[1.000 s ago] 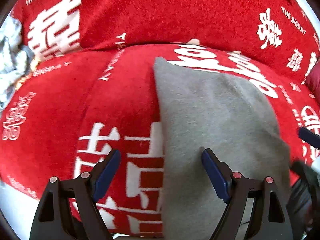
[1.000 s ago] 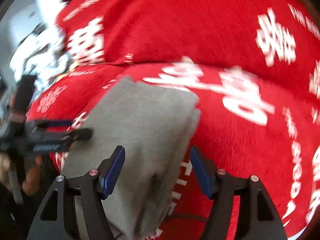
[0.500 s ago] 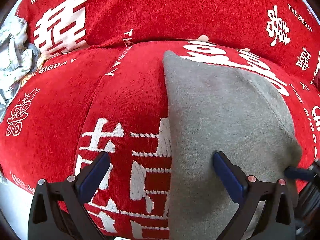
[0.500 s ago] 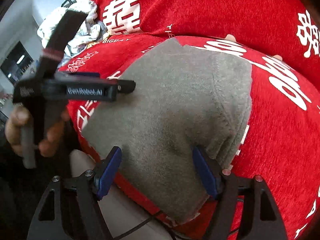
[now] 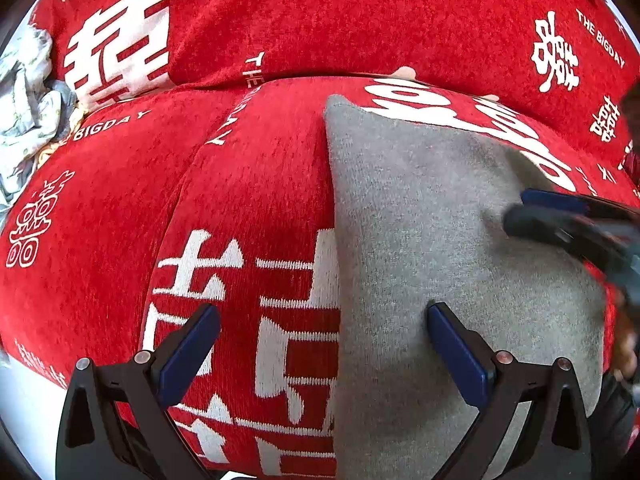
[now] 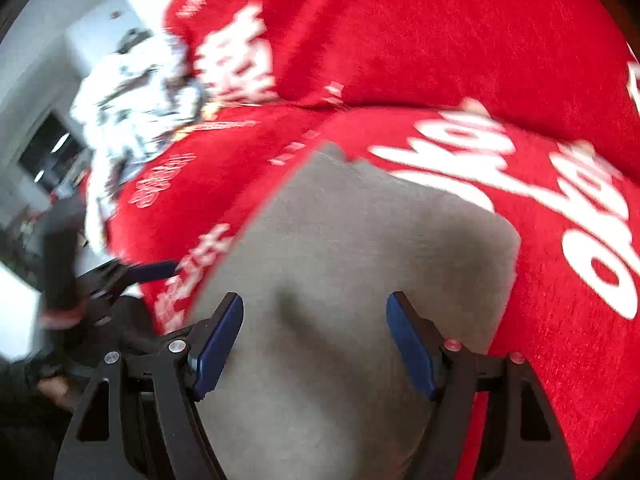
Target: Fold small clothes
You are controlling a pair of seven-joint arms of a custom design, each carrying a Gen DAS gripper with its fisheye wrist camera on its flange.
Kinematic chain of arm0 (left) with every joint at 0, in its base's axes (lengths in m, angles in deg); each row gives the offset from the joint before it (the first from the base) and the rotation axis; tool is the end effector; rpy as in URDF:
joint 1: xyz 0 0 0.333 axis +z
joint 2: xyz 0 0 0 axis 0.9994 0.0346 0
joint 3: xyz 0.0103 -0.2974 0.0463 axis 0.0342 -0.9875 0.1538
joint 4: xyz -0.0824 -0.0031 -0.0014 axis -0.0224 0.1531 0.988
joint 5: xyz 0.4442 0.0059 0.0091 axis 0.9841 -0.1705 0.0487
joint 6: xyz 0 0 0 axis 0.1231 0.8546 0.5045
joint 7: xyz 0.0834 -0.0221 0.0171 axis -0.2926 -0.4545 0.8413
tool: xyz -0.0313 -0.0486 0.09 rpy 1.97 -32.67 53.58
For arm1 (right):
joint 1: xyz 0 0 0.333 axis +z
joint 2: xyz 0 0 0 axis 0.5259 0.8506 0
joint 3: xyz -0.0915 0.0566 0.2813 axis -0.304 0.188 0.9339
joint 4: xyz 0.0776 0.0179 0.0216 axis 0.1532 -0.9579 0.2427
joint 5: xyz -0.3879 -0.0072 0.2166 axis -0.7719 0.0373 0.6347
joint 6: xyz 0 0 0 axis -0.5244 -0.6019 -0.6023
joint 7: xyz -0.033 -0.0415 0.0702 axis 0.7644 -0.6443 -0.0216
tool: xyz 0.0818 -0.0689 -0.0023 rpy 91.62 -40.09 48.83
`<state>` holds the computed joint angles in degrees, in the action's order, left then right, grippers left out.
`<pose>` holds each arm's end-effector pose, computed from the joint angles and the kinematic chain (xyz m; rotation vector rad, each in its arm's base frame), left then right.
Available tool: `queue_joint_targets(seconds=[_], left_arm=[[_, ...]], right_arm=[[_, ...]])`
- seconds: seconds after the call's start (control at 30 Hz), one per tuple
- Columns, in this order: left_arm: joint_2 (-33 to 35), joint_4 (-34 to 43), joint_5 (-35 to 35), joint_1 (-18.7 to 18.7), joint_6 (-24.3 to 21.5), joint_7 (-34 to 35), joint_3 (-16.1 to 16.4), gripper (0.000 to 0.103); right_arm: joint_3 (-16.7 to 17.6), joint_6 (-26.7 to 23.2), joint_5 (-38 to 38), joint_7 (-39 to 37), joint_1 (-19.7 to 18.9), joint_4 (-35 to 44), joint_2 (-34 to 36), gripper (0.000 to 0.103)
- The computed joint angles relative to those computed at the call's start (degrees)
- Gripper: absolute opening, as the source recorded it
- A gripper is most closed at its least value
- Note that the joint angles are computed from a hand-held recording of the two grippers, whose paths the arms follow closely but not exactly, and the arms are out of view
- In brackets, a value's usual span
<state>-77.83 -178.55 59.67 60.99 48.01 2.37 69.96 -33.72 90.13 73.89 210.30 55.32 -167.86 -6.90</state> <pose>0.4689 -0.4744 0.5446 -1.4909 2.4754 -0.5824 0.4250 0.2801 0.5512 -1.7555 1.8506 -0.1802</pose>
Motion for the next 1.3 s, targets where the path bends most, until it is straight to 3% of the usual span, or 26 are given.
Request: queue_joint_targets(seconds=[0.17,0.3,0.47,0.57,0.67,0.77,0.97,1.07,1.13,1.3], left_arm=[[1.2,2.9,-0.5,0.2,-1.1,0.8,0.2,0.103],[7.9,11.8,3.2,-0.8,-4.3,-1.1,0.9,0.103],[19.0,25.5,6.2,-4.0,-13.3,-3.2,2.8,0.103],[19.4,25.5,7.4,-5.2,-13.1,-2.8,3.5,0.103],[18.7,25.9,6.7,-5.1,-13.7,-1.8,3.6,0.103],[15.9,23.2,6.0,-4.7,-11.1,-1.0,3.3,0.103],[11.2,15.8,7.6,-4.4,-8.8,-0.1,2.5,0.103],[10.1,14.3,6.7,-3.8,-8.3,-0.4,2.1,0.103],[9.6,14.0,6.9,-3.7,-8.7,0.0,1.9,0.103],[6.3,11.0,6.9,-3.1,-8.3,0.4,1.5,0.103]], right_arm=[[0.1,0.7,-0.5,2.0,-0.9,-0.3,-1.3,0.077],[0.3,-0.2,-2.2,0.6,-1.1,1.5,-1.2,0.078],[-2.8,1.1,3.3,-0.9,-0.3,3.3,2.5,0.079],[-1.4,-4.5,0.9,1.8,-2.5,4.8,4.9,0.079],[-0.8,-4.8,-0.6,2.9,-2.9,5.1,4.2,0.079],[0.9,-5.7,-4.1,4.0,-3.0,5.4,2.2,0.079],[1.9,-3.7,-3.4,1.2,1.0,2.4,-1.8,0.079],[2.6,-5.5,-3.2,2.1,1.5,0.4,-2.7,0.080],[3.1,-3.7,-3.6,3.4,1.6,-2.5,-5.5,0.080],[5.1,-8.8,-6.4,6.5,1.1,-3.2,-9.4,0.080]])
